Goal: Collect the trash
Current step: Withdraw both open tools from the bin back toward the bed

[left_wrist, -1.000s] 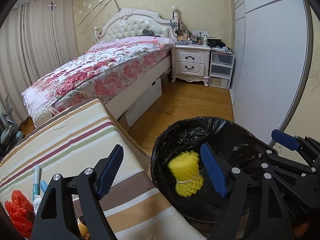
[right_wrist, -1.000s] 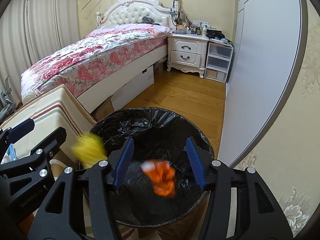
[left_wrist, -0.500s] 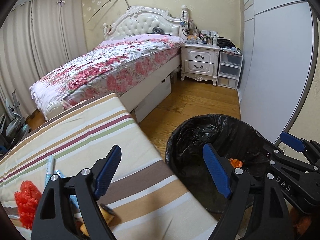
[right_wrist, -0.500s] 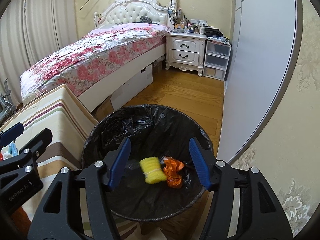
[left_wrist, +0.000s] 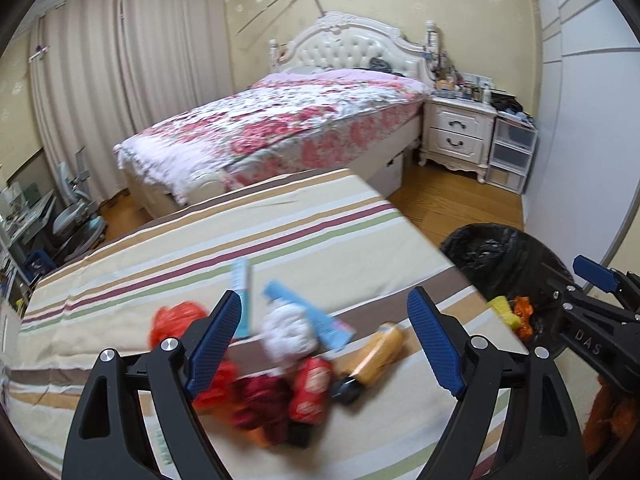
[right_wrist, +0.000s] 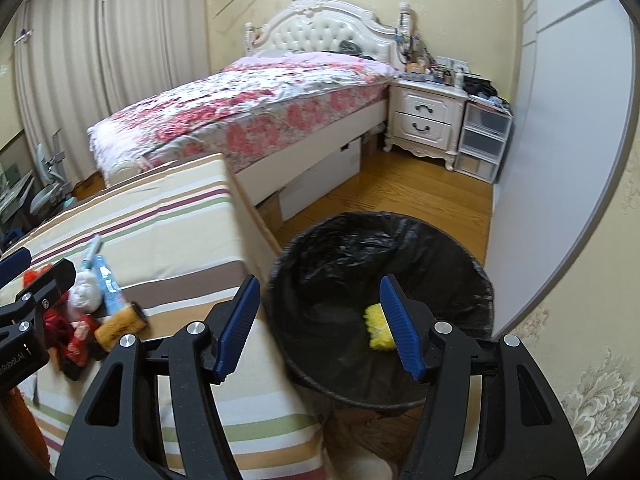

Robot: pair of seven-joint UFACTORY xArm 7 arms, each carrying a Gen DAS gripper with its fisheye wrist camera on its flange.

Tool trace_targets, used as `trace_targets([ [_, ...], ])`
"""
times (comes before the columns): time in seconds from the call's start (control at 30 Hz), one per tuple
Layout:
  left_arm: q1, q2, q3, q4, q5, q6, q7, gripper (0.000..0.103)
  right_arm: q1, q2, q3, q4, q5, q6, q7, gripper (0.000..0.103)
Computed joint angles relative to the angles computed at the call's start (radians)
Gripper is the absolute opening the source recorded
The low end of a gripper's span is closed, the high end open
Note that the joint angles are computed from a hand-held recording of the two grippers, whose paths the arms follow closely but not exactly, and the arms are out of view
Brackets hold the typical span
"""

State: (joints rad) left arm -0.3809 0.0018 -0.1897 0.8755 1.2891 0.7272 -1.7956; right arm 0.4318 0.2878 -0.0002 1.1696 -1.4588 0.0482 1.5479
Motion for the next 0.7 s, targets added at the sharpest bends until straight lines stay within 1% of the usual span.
trace_targets([
  [0.1,0.014,-0.092,0.0,-0.091,-0.02,0.018,-0.021,0.082,0.018,-0.005,0.019,0.003,0.012,-0.003,-0.027,0.061],
  [0.23,0.056,-0.209,-0.02,-0.203,-0.062,0.037,-0.034,0.082,0.052,-0.004,0.036,0.005,0.036,-0.009,-0.068,0.061],
  [0.33,0.088,-0.277,-0.042,-0.279,-0.1,0.058,-0.045,0.082,0.072,0.01,0.05,0.004,0.126,-0.024,-0.163,0.061],
  [0.4,0.112,-0.313,-0.047,-0.324,-0.127,0.055,-0.048,0.082,0.077,0.024,0.073,0.001,0.216,-0.024,-0.252,0.061],
  [0.47,0.136,-0.344,-0.051,-0.366,-0.154,0.047,-0.052,0.082,0.098,0.033,0.074,-0.002,0.255,-0.027,-0.289,0.061],
  [0.57,0.17,-0.376,-0.058,-0.412,-0.178,0.024,-0.054,0.082,0.116,0.059,0.097,0.009,0.347,-0.009,-0.379,0.061],
  [0.7,0.201,-0.398,-0.079,-0.447,-0.191,0.007,-0.056,0.082,0.172,0.082,0.077,0.025,0.412,0.026,-0.428,0.061],
])
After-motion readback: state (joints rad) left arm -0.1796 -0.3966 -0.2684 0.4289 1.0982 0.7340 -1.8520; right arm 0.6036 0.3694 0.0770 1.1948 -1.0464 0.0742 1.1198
